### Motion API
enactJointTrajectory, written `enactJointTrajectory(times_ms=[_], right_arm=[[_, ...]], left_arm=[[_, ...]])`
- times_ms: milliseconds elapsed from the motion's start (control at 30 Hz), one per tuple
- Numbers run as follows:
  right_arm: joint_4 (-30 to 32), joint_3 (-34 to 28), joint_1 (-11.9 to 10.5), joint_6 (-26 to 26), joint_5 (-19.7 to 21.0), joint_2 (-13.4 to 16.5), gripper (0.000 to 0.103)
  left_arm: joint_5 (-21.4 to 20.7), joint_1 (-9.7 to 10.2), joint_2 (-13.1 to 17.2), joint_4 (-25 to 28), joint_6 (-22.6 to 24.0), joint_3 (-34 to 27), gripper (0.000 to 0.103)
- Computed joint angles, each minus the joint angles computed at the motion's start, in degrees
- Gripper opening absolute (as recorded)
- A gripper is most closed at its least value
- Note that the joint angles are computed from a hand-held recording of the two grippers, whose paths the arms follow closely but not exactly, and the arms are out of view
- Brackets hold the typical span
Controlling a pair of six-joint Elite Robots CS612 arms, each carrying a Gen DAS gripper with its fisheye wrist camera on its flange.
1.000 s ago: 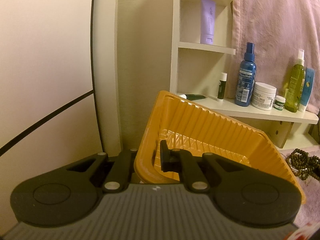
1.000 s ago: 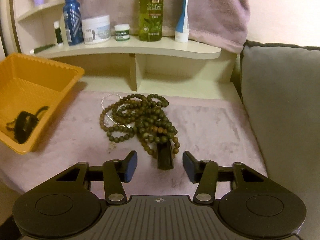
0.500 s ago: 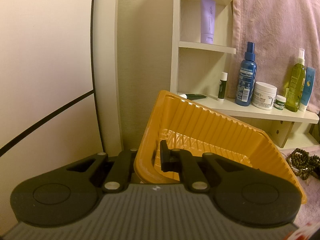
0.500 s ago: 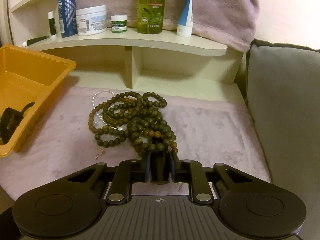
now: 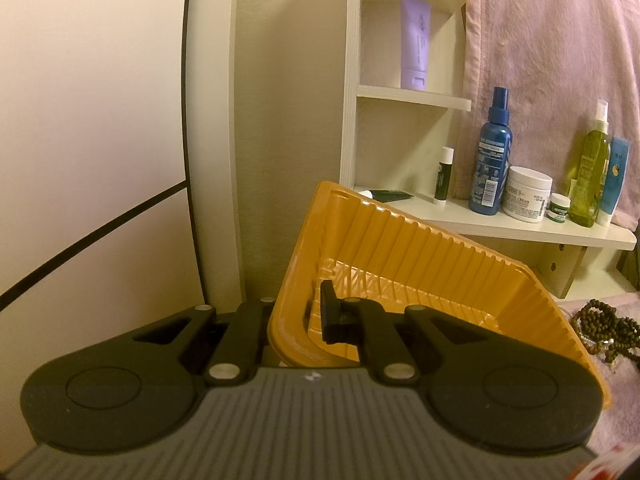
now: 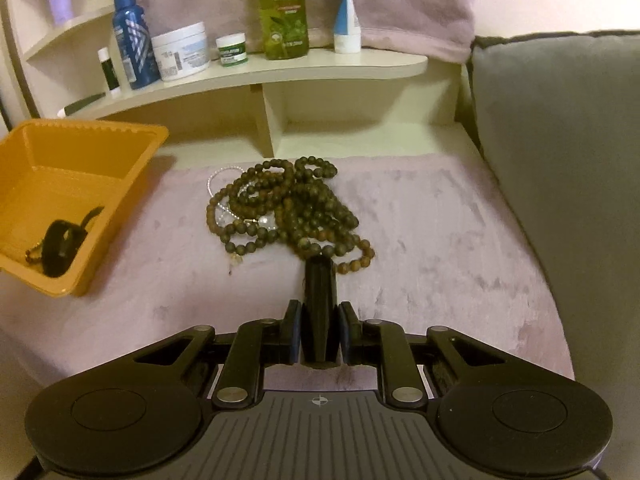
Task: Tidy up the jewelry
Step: 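Move the black pendant into the orange tray and release it with the right gripper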
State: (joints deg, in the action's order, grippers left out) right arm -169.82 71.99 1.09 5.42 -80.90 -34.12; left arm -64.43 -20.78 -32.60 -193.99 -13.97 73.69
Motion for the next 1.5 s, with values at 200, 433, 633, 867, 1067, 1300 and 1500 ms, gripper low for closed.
enactJointTrajectory(times_ms=[200, 433, 633, 867, 1067, 1300, 1500], right_arm=[[-5.0, -0.8, 0.5, 2.8, 5.0, -0.4, 0.019], [-3.8, -6.8, 2.4, 2.5, 14.6, 1.8, 0.019], [-0.7, -12.0, 4.1, 2.5, 18.7, 4.4, 0.019], [4.2, -18.5, 6.1, 2.1, 21.6, 7.8, 0.019], [7.4, -23.1, 7.4, 2.0, 19.6, 10.6, 0.019], [9.8, -25.4, 8.0, 3.7, 18.7, 11.9, 0.019], [10.4, -26.0, 8.0, 3.3, 21.1, 12.3, 0.021]], left_arm=[[-0.2, 0.05, 0.0, -0.2, -0.2, 0.1, 0.008], [-1.0, 0.14, -0.2, -0.8, 0.0, 0.3, 0.008], [-1.6, 0.26, -0.1, -0.9, -0.2, 0.2, 0.008], [-1.9, 0.38, -0.2, -0.6, -0.3, 0.3, 0.008], [-2.1, 0.46, -0.3, -0.3, -0.3, 0.5, 0.008], [-2.5, 0.55, -0.2, -0.3, 0.0, 0.2, 0.008], [-2.3, 0.52, -0.3, 0.0, -0.2, 0.3, 0.008]])
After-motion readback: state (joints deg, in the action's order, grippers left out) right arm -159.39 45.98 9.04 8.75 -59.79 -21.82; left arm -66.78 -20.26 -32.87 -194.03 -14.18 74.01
